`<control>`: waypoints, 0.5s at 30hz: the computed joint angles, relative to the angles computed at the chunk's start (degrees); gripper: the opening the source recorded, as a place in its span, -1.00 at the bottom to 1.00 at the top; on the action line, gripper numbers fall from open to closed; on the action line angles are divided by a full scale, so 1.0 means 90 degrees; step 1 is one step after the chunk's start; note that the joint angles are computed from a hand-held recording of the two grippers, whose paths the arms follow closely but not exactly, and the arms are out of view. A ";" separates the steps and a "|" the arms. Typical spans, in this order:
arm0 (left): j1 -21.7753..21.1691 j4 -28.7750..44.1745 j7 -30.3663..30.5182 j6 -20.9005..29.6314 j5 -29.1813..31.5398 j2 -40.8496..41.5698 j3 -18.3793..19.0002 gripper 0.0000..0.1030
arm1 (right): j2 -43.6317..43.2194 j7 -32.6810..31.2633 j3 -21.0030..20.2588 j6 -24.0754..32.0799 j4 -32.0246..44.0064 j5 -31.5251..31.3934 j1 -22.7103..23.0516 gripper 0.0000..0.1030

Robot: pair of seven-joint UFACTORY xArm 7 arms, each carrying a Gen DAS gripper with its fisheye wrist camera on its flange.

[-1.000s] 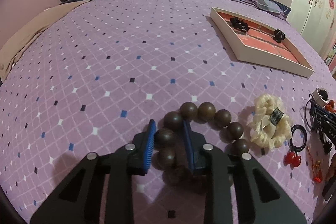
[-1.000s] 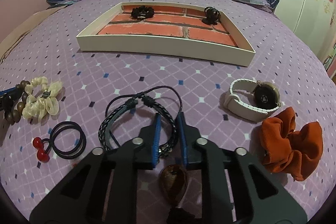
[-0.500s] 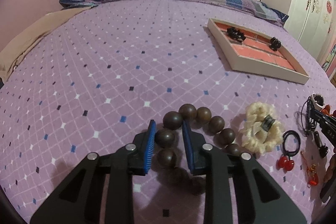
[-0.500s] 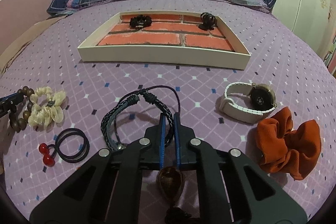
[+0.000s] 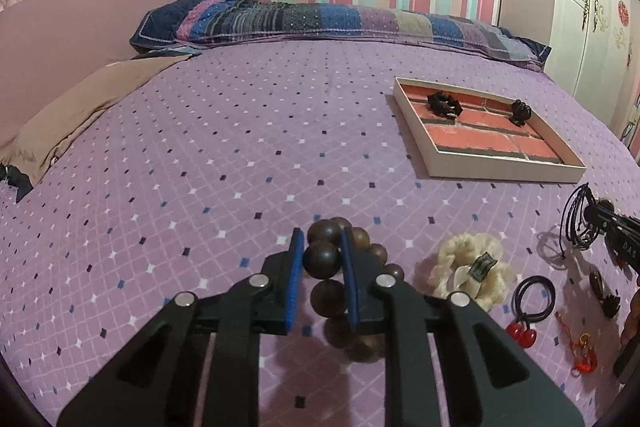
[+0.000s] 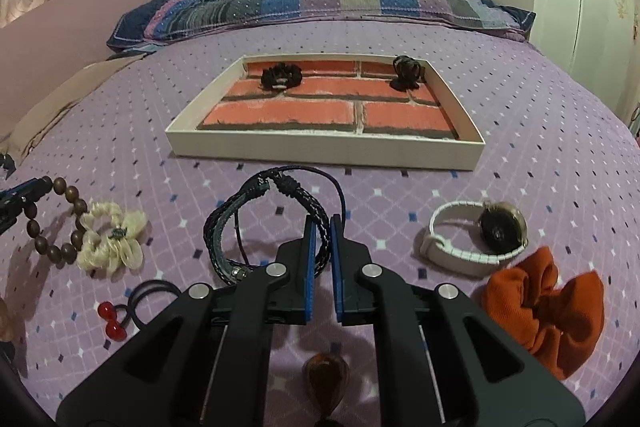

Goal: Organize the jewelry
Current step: 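Place the bead bracelet in the tray with the left tool while the right tool places the leather bracelet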

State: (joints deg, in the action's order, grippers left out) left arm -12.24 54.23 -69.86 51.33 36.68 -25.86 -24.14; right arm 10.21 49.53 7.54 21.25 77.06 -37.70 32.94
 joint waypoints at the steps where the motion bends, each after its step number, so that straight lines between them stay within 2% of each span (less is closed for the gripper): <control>1: 0.0003 0.0035 -0.0009 0.0001 -0.0030 0.0050 0.0009 -0.63 | -0.0003 -0.0026 0.0003 -0.0034 0.0002 0.0030 -0.0017 -0.85; 8: -0.0030 0.0004 -0.0068 -0.0026 -0.0231 0.0002 0.0109 -0.63 | -0.0044 -0.0164 -0.0002 -0.0233 -0.0084 0.0213 -0.0110 -0.85; 15: 0.0012 0.0438 0.0008 0.0257 -0.0011 0.0149 -0.0069 -0.63 | 0.0004 -0.0334 -0.0004 -0.0267 -0.0057 0.0397 -0.0129 -0.85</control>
State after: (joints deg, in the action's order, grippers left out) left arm -12.13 58.18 -69.79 53.64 36.58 -24.52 -24.76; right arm 10.24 46.53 7.51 18.85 76.55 -34.12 31.78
